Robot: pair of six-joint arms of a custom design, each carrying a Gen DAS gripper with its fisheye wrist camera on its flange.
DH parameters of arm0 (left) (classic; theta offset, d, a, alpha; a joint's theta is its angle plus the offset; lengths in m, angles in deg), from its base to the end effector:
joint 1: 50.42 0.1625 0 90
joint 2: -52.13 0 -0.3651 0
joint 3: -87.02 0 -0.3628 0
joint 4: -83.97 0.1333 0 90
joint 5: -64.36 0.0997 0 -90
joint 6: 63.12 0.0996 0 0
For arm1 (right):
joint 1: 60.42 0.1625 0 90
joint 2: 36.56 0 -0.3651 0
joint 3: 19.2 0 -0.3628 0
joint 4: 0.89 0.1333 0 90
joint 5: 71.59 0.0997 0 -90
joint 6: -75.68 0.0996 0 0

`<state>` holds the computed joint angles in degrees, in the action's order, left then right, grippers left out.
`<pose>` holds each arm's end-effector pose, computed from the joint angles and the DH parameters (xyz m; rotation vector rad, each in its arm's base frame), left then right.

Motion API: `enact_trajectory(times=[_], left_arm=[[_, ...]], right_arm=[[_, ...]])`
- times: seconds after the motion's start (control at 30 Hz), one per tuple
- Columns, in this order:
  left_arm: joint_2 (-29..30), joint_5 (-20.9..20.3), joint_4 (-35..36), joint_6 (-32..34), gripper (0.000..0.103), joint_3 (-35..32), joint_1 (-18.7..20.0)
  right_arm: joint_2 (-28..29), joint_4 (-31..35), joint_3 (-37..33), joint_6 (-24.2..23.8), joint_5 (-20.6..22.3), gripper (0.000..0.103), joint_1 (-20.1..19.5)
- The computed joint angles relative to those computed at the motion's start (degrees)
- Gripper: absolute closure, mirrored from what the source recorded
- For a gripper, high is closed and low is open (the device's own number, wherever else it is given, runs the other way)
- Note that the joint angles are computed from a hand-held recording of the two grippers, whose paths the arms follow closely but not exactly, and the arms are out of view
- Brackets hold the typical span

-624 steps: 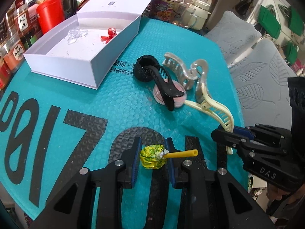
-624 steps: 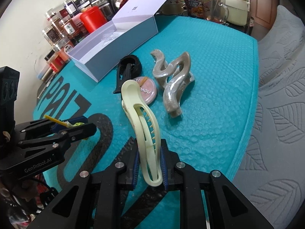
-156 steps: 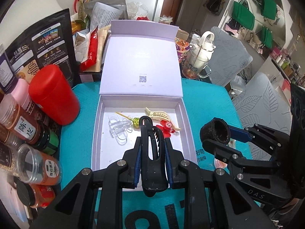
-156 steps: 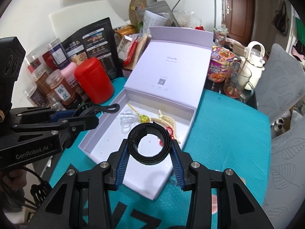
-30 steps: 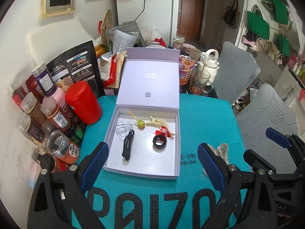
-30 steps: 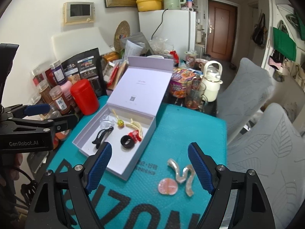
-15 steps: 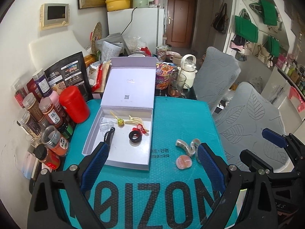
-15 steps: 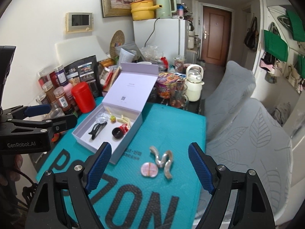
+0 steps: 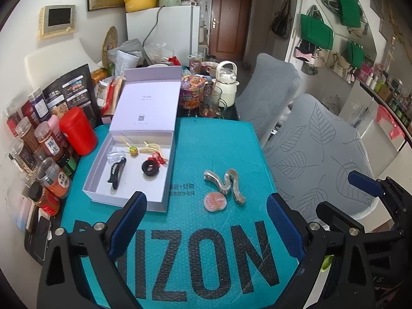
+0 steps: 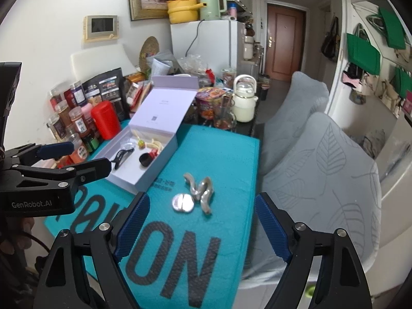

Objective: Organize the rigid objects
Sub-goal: 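Withdraw both tools from the box toward the pink compact and silver clip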

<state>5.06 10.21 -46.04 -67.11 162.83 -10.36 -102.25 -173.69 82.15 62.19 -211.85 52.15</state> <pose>-0.3974 -0.5845 0.1957 0.9400 2.4300 -0.6110 0.2671 -0.4949 0.3135 0.2459 -2.1703 1.0101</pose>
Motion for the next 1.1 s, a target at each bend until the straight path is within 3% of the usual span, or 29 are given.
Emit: enact_trajectory(times=[0.4,0.73,1.1], left_arm=[[3.5,-3.8,1.5,1.6,0.007,0.1,2.1],[8.7,-6.0,4.7,2.8,0.007,-4.2,5.6],[13.7,-8.0,5.6,4.5,0.007,-8.8,9.2]], right_arm=[[-0.8,4.0,2.8,5.1,-1.5,0.018,-3.2],[1.4,7.6,2.1,9.2,-0.1,0.018,-7.2],[4.3,9.0,0.2,10.6,2.1,0.018,-11.1]])
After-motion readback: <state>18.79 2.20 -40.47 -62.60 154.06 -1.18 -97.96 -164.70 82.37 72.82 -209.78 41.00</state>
